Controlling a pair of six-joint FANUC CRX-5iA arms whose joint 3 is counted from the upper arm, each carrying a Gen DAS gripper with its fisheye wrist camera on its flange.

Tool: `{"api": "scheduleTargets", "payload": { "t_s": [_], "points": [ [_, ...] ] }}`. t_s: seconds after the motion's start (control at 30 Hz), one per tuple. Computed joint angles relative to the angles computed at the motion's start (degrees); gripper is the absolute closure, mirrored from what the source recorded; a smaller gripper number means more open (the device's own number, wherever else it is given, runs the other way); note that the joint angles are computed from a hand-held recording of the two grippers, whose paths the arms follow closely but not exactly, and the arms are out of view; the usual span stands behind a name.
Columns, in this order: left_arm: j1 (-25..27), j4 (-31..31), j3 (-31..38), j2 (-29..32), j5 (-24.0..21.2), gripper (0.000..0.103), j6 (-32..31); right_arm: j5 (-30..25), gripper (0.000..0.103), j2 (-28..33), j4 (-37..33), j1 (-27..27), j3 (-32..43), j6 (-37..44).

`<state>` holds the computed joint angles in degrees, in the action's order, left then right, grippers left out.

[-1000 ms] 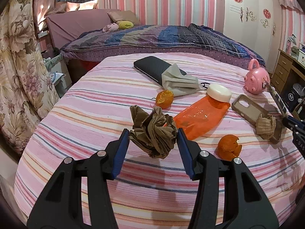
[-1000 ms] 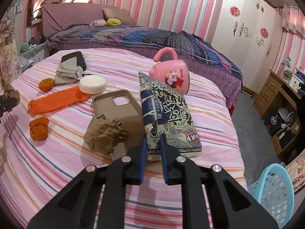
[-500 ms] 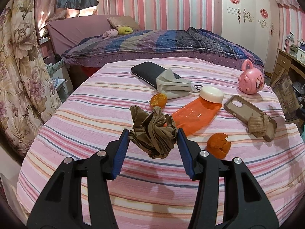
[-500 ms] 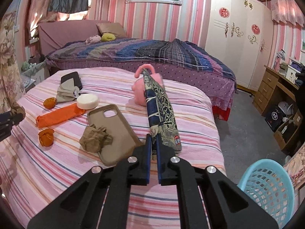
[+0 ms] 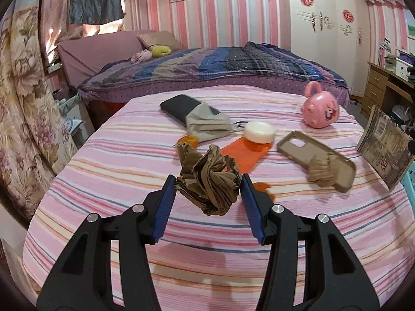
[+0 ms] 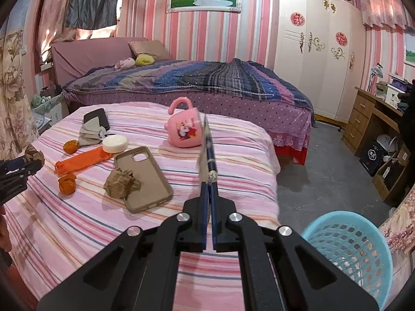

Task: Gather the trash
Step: 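Carry the book and the brown paper over the light-blue basket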

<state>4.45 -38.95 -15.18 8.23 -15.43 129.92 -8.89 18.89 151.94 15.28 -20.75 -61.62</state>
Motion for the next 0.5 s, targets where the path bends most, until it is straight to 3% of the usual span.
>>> {"api": "scheduleTargets", "payload": {
  "t_s": [0.5],
  "points": [
    [-12.48, -2.35, 3.38, 1.4, -0.73, 0.053, 3.17, -2.38, 0.101, -10.07, 9.55, -9.94, -10.0, -9.26]
  ]
}}
